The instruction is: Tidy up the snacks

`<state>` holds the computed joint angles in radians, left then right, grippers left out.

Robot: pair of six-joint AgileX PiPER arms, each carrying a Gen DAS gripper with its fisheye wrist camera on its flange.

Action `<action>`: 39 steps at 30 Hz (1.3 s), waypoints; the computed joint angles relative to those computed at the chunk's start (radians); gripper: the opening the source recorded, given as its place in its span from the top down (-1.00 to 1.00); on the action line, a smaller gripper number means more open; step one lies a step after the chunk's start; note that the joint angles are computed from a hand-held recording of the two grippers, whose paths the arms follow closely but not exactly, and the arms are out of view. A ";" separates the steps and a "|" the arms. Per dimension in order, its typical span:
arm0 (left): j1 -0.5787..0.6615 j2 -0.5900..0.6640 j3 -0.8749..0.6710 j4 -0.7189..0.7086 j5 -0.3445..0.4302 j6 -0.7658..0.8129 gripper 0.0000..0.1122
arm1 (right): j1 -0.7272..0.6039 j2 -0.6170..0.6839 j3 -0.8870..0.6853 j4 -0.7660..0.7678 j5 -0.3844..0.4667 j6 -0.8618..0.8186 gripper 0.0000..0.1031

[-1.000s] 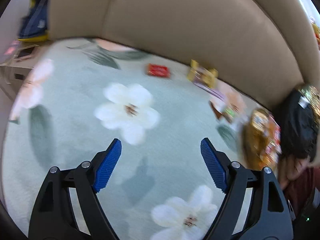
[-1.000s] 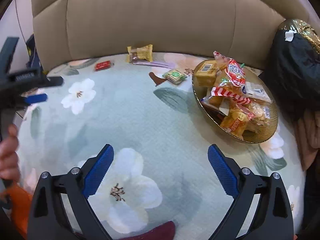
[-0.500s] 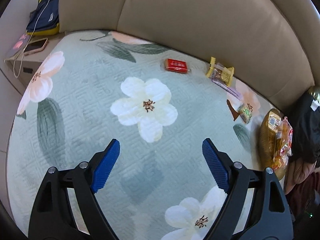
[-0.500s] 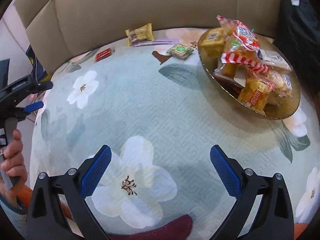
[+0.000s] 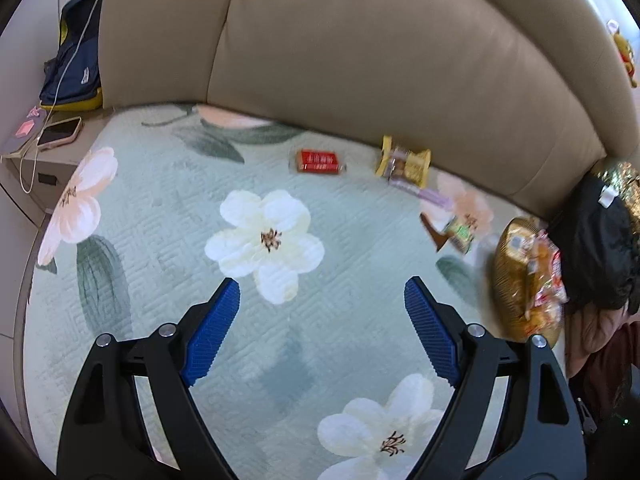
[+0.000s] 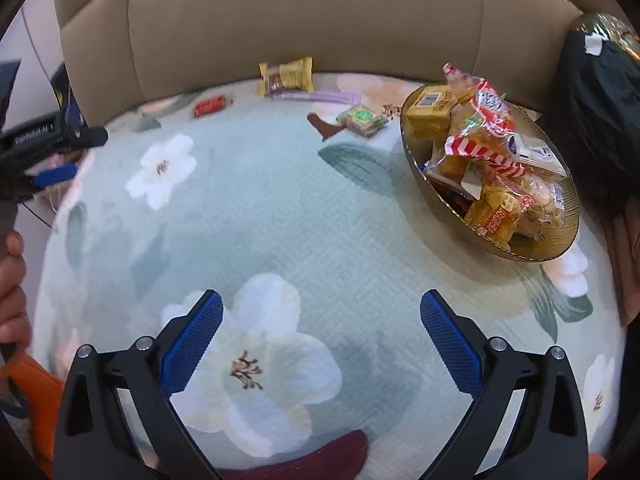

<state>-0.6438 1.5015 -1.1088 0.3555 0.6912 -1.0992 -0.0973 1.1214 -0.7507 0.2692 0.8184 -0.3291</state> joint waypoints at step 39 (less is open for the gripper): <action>0.226 1.076 -1.197 -0.069 0.222 0.444 -0.44 | 0.170 1.560 -1.885 0.033 0.306 0.296 -0.91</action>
<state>-0.4180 2.5770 -2.3061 0.2869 0.9134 -0.6549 0.0728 2.6810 -2.6353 0.3027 1.1241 -0.0329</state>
